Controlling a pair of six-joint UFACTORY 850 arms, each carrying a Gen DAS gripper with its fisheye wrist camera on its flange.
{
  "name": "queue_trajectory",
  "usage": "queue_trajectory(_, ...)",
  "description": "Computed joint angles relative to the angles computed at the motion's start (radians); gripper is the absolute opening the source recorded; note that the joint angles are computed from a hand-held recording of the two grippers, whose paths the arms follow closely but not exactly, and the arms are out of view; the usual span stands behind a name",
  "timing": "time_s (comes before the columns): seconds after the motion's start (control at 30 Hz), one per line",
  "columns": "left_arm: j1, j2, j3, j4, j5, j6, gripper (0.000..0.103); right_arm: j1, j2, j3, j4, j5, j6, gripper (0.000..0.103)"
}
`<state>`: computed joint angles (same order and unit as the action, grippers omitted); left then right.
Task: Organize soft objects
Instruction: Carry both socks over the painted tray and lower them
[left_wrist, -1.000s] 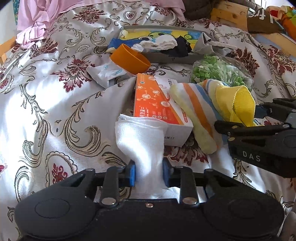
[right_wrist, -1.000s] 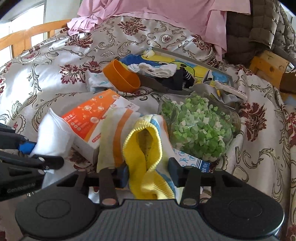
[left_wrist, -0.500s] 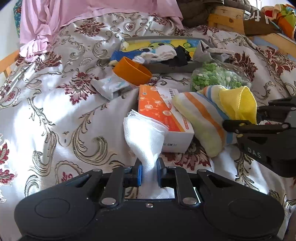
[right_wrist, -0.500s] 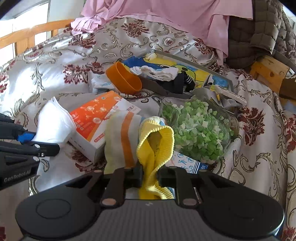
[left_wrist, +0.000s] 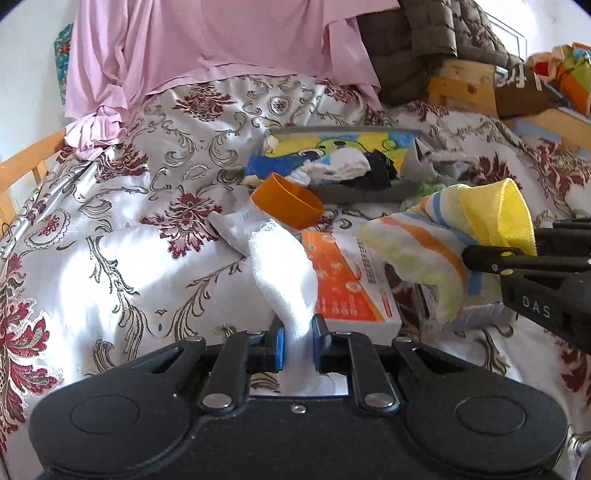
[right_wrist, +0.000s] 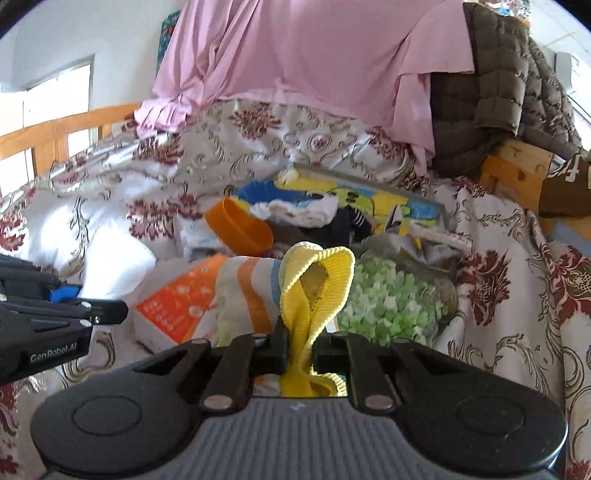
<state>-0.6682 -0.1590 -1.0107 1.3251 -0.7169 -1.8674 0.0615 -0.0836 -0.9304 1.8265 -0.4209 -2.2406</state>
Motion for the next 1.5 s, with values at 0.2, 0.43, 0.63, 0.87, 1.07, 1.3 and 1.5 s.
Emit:
queue_trajectory(0.2,-0.001,0.002,0.003,0.024,-0.011,-0.032,0.016,-0.001,-0.004,-0.004,0.013,-0.011,-0.006,0.013)
queue_trajectory(0.43,-0.004,0.013,0.018,0.084,0.002,-0.079,0.016,-0.001,-0.004,0.002,0.047,-0.016,-0.031,0.013)
queue_trajectory(0.63,-0.013,0.016,0.016,0.144,-0.049,-0.107,0.016,-0.013,-0.018,-0.017,0.113,-0.053,-0.092,0.013)
queue_trajectory(0.87,0.040,-0.020,-0.075,0.216,-0.034,-0.147,0.016,-0.050,-0.120,-0.140,0.195,-0.175,-0.058,0.013)
queue_trajectory(1.07,0.134,-0.133,-0.261,0.175,0.052,-0.068,0.016,-0.051,-0.270,-0.327,0.272,-0.218,-0.043,0.013)
queue_trajectory(1.3,0.232,-0.341,-0.566,0.009,0.157,0.161,0.016,-0.058,-0.473,-0.603,0.129,-0.174,0.256,0.014)
queue_trajectory(1.5,0.280,-0.499,-0.773,-0.113,0.258,0.350,0.016,-0.066,-0.575,-0.727,0.042,-0.106,0.363,0.014)
